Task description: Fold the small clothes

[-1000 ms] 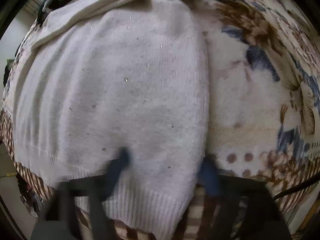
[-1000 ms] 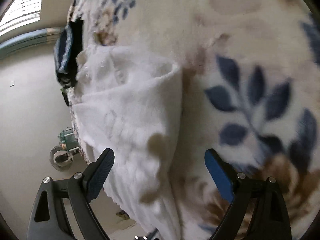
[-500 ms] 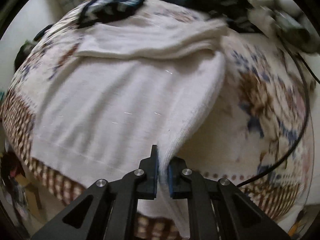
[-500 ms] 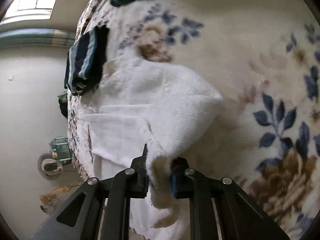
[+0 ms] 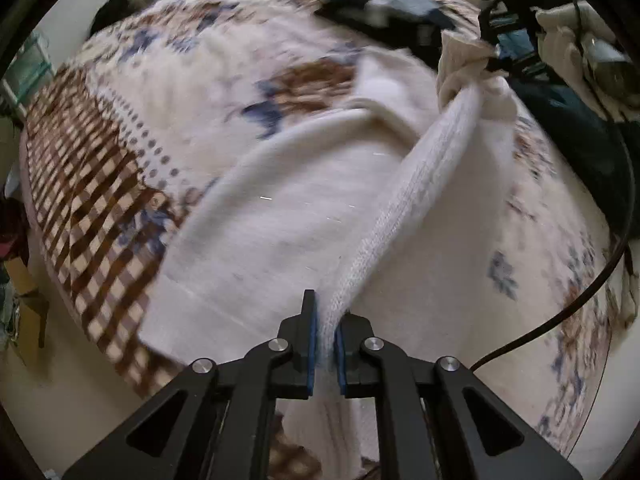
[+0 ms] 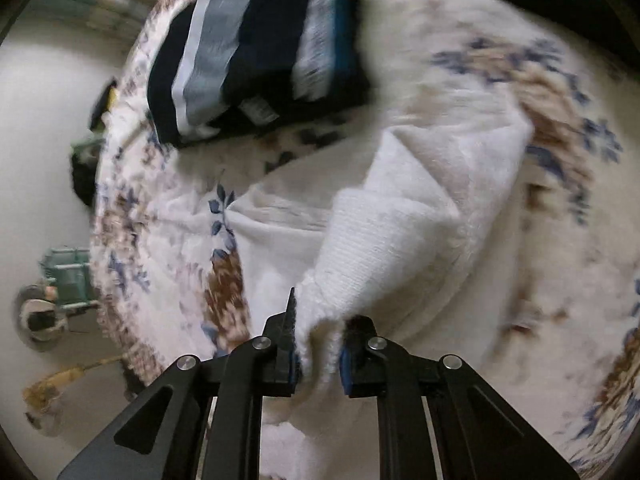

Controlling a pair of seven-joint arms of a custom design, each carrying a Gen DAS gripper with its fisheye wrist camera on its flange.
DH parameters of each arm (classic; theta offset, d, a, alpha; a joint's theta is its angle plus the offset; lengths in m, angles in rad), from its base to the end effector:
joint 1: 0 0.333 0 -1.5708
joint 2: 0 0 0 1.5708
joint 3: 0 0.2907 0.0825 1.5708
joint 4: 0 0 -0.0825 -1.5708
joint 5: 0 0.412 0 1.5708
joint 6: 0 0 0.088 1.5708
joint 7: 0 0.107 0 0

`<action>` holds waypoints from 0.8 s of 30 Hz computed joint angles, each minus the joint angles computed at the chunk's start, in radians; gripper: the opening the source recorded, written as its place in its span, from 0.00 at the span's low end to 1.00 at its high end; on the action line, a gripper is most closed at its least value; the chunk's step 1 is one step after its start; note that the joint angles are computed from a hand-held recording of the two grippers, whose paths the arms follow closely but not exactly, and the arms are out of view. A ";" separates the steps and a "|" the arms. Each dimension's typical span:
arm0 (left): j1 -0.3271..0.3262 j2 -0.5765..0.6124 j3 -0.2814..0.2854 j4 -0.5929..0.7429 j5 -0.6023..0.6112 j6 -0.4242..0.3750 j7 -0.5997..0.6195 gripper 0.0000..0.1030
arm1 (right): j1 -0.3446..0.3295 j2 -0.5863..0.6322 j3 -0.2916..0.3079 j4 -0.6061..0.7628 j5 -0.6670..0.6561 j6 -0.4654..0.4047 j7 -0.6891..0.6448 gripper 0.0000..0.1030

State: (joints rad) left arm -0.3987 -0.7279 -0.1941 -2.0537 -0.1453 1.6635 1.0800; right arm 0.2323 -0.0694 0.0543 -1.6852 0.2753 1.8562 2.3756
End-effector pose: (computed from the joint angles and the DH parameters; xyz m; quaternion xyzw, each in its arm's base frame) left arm 0.2838 -0.2450 0.7057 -0.6673 0.7268 -0.1589 0.0343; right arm 0.5583 0.1876 0.6124 -0.4747 0.8618 0.1015 0.1471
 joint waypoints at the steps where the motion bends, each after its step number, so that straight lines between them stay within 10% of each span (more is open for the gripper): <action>1: 0.007 -0.001 0.019 -0.025 -0.001 0.015 0.010 0.05 | 0.007 0.059 0.010 0.058 -0.022 -0.017 0.018 0.15; 6: 0.040 0.020 0.095 -0.089 -0.053 0.047 0.068 0.06 | 0.060 0.278 0.016 0.284 -0.117 -0.109 0.118 0.16; 11: 0.099 0.007 0.167 -0.127 -0.156 0.023 0.057 0.13 | 0.053 0.287 0.020 0.265 0.028 -0.030 0.040 0.64; 24: 0.164 0.007 0.246 -0.046 -0.245 -0.101 0.270 0.41 | 0.116 -0.308 0.082 -0.322 0.142 -0.066 0.070 0.68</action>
State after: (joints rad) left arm -0.2350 -0.7211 0.0520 -2.0993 -0.3898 1.5621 1.3503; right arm 0.3479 -0.3772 0.1362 -2.0067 0.4169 1.7898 2.4455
